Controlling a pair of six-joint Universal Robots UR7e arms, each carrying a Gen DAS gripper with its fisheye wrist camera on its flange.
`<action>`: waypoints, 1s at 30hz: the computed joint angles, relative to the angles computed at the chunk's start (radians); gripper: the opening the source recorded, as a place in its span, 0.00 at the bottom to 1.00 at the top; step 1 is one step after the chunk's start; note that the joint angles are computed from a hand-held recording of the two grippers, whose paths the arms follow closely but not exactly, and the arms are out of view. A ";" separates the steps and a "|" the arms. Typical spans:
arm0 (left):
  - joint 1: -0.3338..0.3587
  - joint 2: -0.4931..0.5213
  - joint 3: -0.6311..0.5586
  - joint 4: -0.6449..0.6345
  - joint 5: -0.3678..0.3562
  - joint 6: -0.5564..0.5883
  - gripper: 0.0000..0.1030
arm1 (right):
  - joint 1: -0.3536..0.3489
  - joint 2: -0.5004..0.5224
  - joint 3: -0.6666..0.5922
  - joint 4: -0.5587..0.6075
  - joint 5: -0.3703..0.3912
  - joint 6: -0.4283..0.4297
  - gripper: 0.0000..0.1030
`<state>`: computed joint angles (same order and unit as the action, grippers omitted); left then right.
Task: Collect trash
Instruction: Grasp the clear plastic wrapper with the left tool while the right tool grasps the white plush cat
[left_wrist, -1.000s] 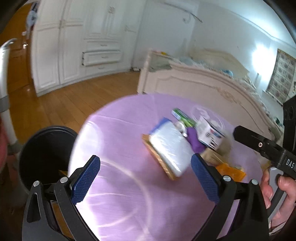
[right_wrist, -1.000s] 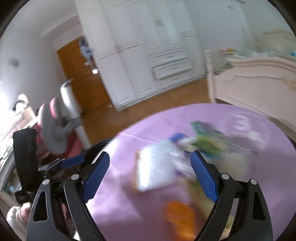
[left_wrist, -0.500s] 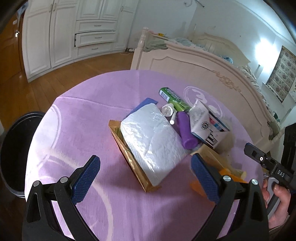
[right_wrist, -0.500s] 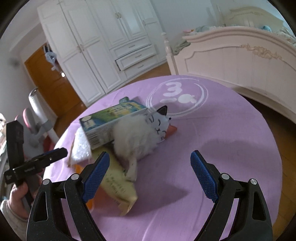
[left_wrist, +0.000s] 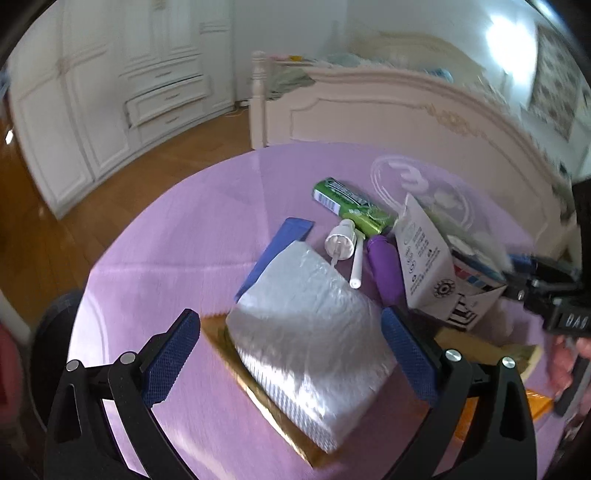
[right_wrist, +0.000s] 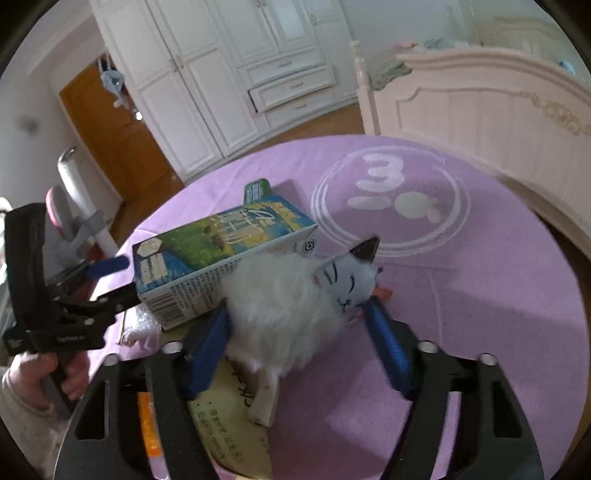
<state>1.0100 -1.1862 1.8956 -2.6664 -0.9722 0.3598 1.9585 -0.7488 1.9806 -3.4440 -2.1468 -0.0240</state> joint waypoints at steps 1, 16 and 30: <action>-0.001 0.007 -0.007 0.013 0.007 0.025 0.95 | 0.000 0.000 -0.001 0.000 0.002 -0.004 0.59; 0.042 -0.064 0.003 0.110 -0.134 0.058 0.35 | 0.014 0.009 0.018 -0.072 0.023 -0.044 0.40; -0.010 -0.183 0.097 0.047 -0.204 0.002 0.19 | 0.077 -0.047 0.142 -0.269 0.004 -0.011 0.39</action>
